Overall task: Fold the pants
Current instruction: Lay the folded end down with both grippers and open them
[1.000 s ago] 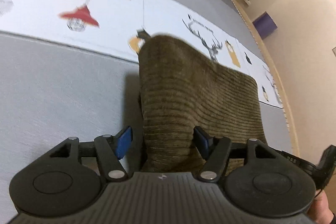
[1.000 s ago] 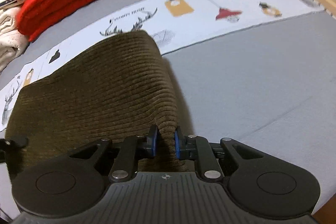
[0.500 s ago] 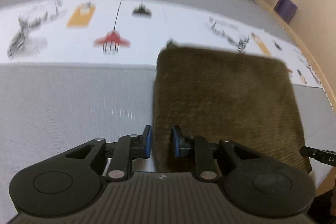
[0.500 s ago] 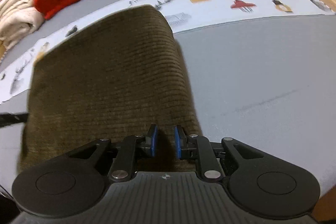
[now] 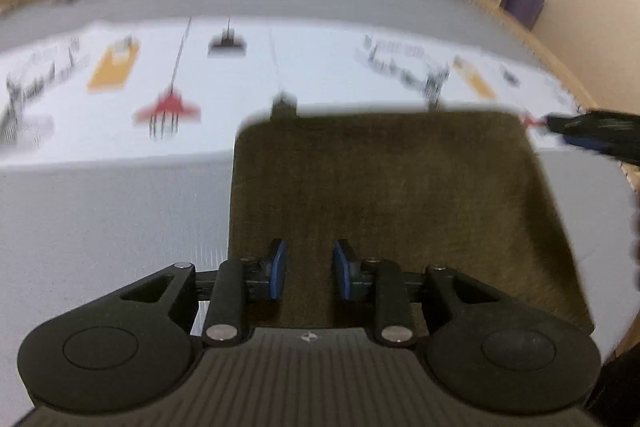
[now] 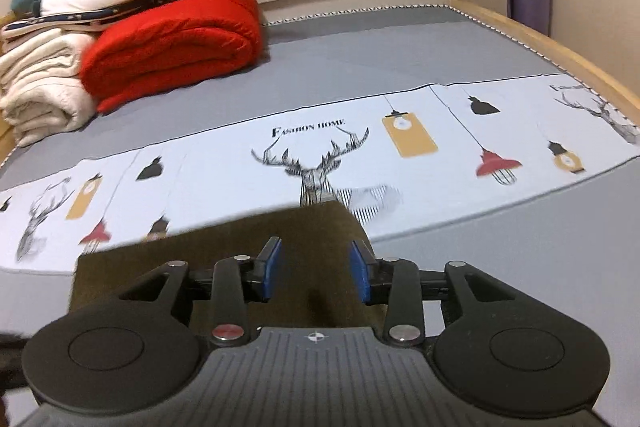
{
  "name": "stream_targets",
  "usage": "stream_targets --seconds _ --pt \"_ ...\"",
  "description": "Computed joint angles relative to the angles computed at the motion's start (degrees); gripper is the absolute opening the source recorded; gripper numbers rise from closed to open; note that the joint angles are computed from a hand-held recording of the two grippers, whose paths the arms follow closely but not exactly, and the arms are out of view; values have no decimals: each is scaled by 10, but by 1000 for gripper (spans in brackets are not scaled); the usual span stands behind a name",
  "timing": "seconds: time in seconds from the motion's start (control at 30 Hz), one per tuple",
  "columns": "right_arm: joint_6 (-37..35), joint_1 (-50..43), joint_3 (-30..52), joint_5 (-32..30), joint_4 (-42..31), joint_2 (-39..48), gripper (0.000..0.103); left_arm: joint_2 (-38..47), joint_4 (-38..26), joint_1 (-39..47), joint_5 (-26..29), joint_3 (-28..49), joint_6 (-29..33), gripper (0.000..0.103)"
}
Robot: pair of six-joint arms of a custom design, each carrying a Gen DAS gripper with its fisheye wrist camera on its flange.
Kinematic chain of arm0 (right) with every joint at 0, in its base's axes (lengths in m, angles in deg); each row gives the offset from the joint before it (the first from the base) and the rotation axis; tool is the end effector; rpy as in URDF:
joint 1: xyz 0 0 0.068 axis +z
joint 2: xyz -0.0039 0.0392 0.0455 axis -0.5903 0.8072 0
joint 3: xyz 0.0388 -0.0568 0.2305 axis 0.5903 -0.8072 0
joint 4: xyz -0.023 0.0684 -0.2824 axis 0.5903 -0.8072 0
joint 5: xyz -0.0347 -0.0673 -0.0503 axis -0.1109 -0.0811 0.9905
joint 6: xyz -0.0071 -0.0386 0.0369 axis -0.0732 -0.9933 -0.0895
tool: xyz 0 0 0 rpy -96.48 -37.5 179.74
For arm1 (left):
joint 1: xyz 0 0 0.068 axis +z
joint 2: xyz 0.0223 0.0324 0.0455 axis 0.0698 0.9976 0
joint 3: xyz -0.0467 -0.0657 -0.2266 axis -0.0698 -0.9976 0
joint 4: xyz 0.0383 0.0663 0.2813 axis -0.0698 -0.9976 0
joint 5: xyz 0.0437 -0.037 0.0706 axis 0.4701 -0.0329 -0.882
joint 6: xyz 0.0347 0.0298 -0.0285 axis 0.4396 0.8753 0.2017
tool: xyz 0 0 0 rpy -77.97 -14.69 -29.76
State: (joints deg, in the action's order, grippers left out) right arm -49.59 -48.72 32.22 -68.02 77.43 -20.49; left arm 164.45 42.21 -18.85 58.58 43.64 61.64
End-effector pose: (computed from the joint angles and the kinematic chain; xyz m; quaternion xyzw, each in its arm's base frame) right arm 0.2516 -0.0442 0.1029 0.0070 0.9037 0.0916 0.4182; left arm 0.2721 -0.1106 0.0858 0.0252 0.9396 -0.0698 0.3341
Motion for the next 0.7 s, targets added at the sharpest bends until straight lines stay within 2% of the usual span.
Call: stream_targets --seconds 0.07,0.13,0.23,0.33,0.43,0.53,0.6,0.7 --pt "18 32 56 34 22 90 39 -20 38 -6 -21 -15 18 34" --pt "22 68 126 96 17 193 39 -12 64 1 -14 -13 20 34" --pt "31 101 196 169 18 299 40 62 64 13 2 26 9 33" --pt "32 122 239 205 22 360 40 138 74 25 12 60 22 34" --pt "12 134 266 224 9 387 40 150 65 33 24 77 28 35" --pt "11 120 288 201 -17 396 40 143 65 49 48 69 11 35" --pt "29 104 273 175 -23 362 40 121 50 50 48 64 2 35" --pt "48 81 185 143 -4 239 40 46 33 39 24 32 10 44"
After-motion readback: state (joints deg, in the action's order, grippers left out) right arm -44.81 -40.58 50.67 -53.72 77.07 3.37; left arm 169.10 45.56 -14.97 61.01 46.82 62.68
